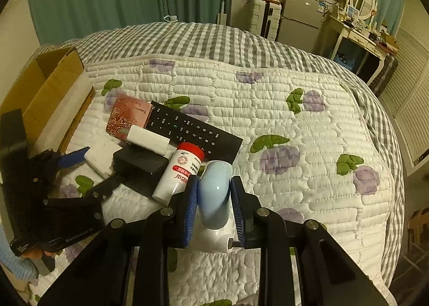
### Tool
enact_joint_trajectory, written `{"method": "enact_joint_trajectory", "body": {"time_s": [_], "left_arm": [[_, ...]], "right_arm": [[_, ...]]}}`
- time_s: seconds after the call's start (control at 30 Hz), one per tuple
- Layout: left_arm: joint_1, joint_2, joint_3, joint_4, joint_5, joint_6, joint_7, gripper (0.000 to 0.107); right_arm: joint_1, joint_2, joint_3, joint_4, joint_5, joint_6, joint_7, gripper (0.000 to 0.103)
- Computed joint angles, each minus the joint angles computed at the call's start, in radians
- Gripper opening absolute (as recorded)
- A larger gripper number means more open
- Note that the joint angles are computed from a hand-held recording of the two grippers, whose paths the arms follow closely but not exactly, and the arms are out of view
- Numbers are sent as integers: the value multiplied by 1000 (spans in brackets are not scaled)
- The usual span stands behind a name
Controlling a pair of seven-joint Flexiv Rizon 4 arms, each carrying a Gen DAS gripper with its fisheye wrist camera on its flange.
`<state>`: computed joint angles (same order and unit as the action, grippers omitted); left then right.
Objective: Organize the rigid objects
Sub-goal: 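Grasp the white charger with the left gripper while the right grasps the blue-white device, then lower both held items into the cardboard box and open both grippers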
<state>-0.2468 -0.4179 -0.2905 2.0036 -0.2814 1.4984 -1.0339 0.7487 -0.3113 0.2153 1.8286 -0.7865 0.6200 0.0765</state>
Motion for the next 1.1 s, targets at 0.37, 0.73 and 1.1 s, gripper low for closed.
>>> {"method": "enact_joint_trajectory", "body": {"time_s": [0.37,0.73,1.1], "left_arm": [[-31,92,42,70,-6,-26,-83,66],[-13,215,-36,161,-187,-52,61,66],[-76,396,-25,161,-634,-37,395,66]], "right_arm": [[20,-28,2,-30,11,0,-22,24],[90,-3,10,-55,-69,-117,21,23],[126,45,34,-136,-150,-236,45,23]]}}
